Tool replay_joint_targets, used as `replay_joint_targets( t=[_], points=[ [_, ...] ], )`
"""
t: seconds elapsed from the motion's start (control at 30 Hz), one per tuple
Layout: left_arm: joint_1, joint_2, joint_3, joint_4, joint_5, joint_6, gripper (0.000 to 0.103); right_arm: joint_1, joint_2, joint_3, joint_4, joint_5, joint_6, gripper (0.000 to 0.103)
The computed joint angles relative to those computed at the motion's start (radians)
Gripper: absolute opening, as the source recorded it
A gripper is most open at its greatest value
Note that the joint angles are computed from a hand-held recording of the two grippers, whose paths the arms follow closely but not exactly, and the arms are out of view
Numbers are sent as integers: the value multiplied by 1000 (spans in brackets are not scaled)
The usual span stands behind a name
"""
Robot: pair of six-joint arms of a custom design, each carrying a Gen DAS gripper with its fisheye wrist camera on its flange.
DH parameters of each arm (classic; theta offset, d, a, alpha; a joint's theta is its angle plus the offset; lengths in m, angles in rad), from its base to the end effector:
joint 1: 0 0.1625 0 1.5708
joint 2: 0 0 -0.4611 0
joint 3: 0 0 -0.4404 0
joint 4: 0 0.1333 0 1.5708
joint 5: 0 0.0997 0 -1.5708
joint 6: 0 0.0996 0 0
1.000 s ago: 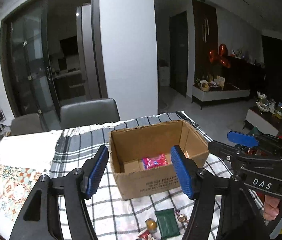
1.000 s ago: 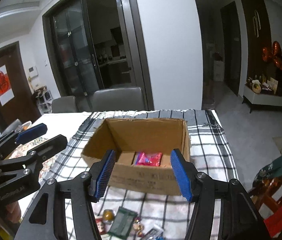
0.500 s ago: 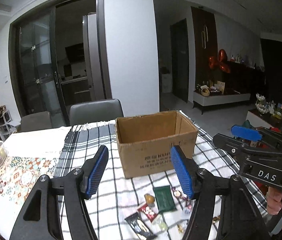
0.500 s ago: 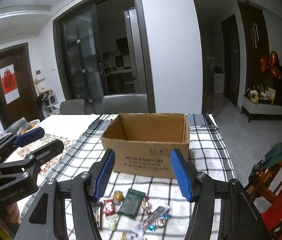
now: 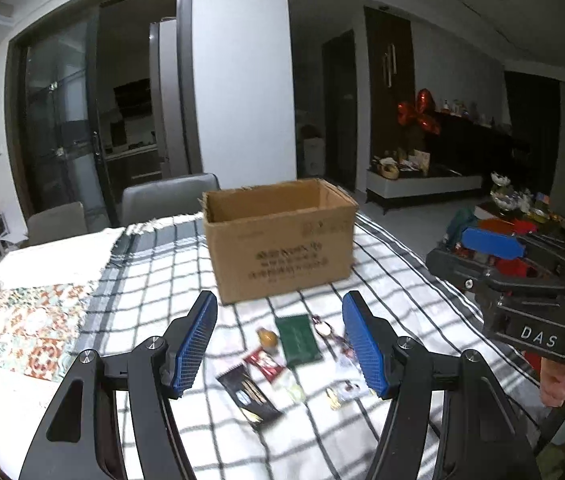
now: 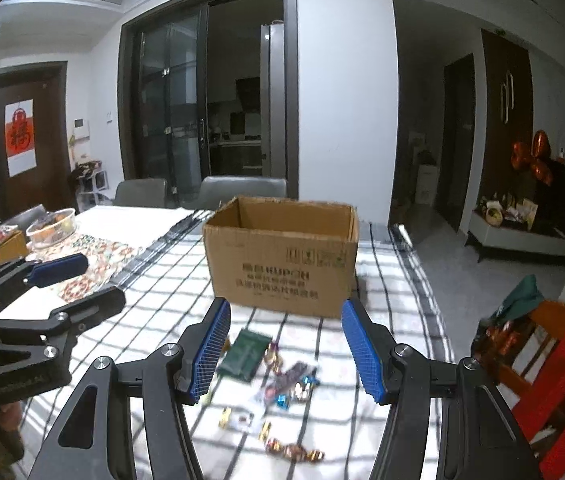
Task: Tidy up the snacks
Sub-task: 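Withdraw both tools from the box back toward the remaining snacks, then grasp the white wafer bar with the left tool while the right tool grasps wrapped candies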
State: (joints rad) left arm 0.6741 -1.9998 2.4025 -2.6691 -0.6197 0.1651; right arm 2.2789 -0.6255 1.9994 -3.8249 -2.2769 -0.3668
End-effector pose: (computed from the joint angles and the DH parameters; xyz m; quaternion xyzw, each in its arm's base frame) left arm -0.1216 -0.3716 0.4287 0.2886 0.7998 -0.4369 0.2935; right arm 0.4306 -0.3973 0.0292 0.3081 -0.8046 0.4471 0.2404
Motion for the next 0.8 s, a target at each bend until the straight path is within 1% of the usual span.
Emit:
replay_joint_targets(
  t=[0.03,0.1,0.33,0.5,0.57,0.8],
  points=[
    [0,-9,9,10,-13,-4,64,0,-1,11,-1,-3,7,59],
    [-8,-24,33,24,-14,-14,64,-1,-1,33,-10,-13,17,59],
    [-12,-41,87,43,-56,21,64,-16,-5,102,2,-16,69,59],
    [14,-28,105,49,-90,54,64,-34,8,127,38,-25,92,59],
    [33,-13,107,49,-110,59,64,-45,11,134,57,-16,105,59],
    [98,51,103,30,-163,86,64,-75,36,137,75,3,72,59]
  ],
)
